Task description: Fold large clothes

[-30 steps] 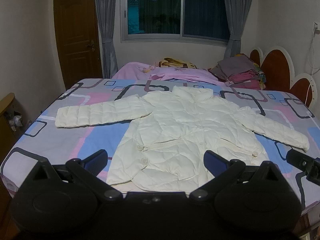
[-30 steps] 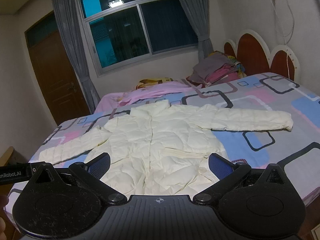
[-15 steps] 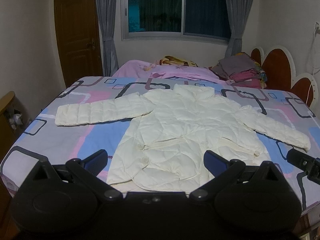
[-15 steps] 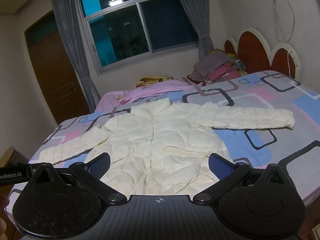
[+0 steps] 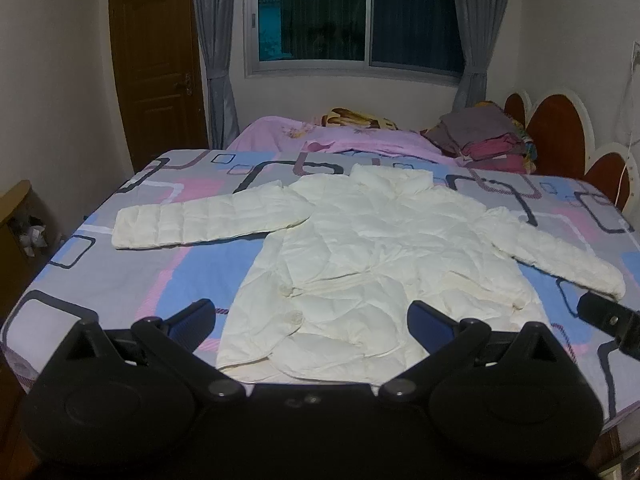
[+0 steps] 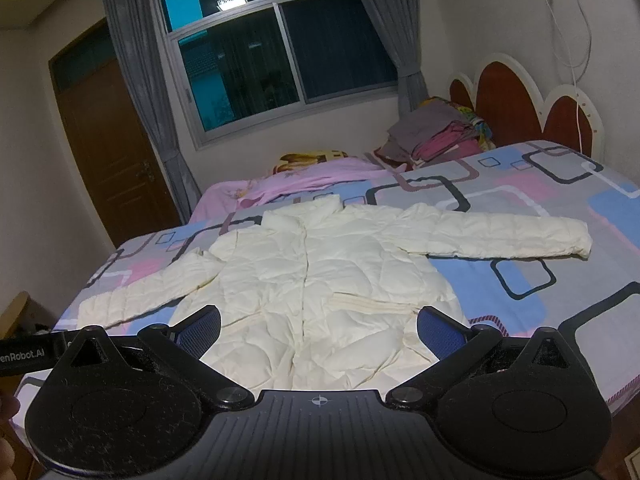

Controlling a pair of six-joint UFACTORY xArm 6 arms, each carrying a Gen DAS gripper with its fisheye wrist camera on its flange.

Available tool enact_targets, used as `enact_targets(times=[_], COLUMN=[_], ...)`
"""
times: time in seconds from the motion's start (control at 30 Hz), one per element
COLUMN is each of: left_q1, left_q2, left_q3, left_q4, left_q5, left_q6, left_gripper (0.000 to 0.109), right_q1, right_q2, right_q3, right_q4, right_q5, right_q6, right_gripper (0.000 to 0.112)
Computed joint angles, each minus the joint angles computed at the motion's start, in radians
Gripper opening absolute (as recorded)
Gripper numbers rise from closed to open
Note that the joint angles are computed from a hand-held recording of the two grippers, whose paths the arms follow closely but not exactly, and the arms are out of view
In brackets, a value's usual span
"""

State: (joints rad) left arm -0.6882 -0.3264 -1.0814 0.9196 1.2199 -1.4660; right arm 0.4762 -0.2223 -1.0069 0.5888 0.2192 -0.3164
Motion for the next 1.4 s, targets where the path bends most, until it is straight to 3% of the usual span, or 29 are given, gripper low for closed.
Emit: enact_targets(times=[0.47,1.0,1.4], left_q1=[-0.016,-0.041,0.000], left_q2=[-0.011,0.002,0.037], left_q3=[0.025,0.010,-0.021], left_q4=[-0.069,-0.066,-0.070], left_q5=[0.028,0.036,-0.006], left_q6=[0.021,0.013,0.046], left_gripper=[0.102,0.102,0.102], right_q1=[-0.009,-0.013,-0.023], right_q2=[-0.032,-0.063,-0.022], right_q3=[0.030,0.052,0.015], right_q4=[-0.123,-0.086,-0.117], right_q5=[0.079,0.088,0.073], right_q6=[0.071,0.038,0.089], right_gripper=[0.103,0.103,0.103])
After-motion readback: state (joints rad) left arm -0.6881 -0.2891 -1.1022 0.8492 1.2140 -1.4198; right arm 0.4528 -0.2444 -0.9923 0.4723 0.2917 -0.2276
